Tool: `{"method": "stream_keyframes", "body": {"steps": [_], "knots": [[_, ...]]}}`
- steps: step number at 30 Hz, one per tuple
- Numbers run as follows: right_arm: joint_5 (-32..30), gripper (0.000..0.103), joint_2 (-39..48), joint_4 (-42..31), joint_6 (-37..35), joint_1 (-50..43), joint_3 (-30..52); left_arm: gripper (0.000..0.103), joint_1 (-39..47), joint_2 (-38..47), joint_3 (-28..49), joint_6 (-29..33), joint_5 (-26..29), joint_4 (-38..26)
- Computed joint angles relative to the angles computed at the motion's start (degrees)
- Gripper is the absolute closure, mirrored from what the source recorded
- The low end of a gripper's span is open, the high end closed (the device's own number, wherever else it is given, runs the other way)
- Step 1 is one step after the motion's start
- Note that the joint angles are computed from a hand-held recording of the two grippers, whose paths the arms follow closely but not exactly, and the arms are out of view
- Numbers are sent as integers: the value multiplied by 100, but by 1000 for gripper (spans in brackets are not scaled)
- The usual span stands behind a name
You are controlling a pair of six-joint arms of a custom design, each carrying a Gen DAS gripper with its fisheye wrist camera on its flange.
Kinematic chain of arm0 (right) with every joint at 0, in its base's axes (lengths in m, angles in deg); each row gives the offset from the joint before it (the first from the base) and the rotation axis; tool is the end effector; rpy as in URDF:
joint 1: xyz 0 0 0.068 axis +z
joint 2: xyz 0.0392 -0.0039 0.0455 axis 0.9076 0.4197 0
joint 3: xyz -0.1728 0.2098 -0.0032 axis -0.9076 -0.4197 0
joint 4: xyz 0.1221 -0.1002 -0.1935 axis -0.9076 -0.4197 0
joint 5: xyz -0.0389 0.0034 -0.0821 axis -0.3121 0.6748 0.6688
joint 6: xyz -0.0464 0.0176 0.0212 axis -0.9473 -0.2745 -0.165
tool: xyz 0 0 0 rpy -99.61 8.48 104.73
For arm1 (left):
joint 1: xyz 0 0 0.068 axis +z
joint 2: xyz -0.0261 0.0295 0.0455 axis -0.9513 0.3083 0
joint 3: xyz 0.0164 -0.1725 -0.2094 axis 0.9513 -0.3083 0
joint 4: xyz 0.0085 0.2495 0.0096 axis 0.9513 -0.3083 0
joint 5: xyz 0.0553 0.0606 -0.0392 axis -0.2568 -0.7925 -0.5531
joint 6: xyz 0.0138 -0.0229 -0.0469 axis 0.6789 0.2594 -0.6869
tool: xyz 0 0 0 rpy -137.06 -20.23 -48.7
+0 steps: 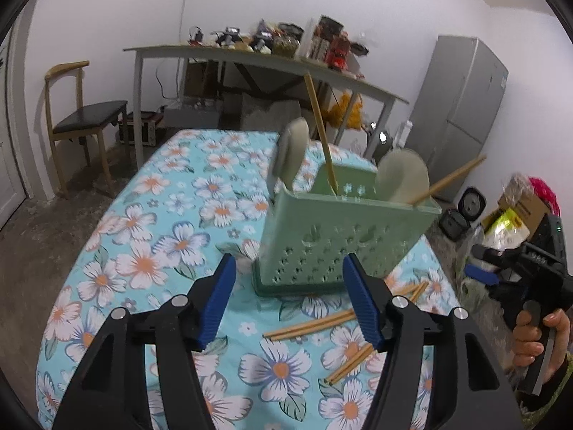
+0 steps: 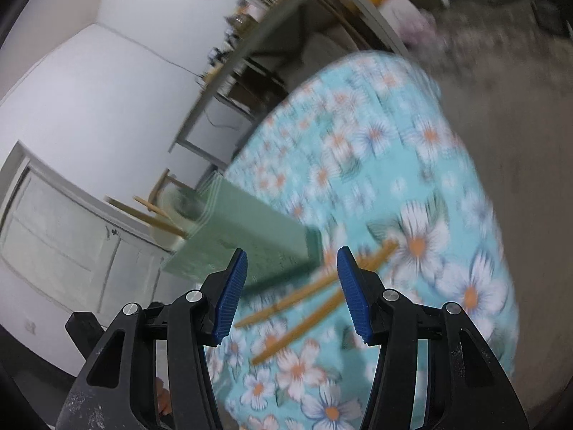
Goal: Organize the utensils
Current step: 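Grasp a loose chopstick with the left gripper while the right gripper approaches the chopsticks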
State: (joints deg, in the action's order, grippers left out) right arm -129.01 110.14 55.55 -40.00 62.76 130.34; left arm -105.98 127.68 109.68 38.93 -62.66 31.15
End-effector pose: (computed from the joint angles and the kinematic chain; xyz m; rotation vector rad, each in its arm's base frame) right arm 0.3620 0.0128 0.1491 -0.0643 2.3949 1.2040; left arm 0.2247 -0.1308 0.2301 -0.3379 2.1962 -0.1215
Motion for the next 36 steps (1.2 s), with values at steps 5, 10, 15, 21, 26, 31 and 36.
{"method": "stream_keyframes", "body": {"steps": [5,10,15,21,26,31,36], "knots": [[-111,61,657,-118,130,100,103,43,2,343,-2,-70,267,141],[-94,70,1296,27,517,195,367,43,-36,443,-36,-120,324,223],[-119,76,1524,359,846,243,325,43,-53,496,-39,-157,357,222],[-154,91,1597,557,972,205,257,43,-53,517,-37,-155,412,257],[-311,95,1625,624,930,108,166,43,-84,531,-48,-165,415,276],[-506,95,1552,267,582,-55,195,43,-81,574,-46,-176,461,278],[-535,95,1472,-235,133,-298,295,43,-125,716,19,-181,504,245]]}}
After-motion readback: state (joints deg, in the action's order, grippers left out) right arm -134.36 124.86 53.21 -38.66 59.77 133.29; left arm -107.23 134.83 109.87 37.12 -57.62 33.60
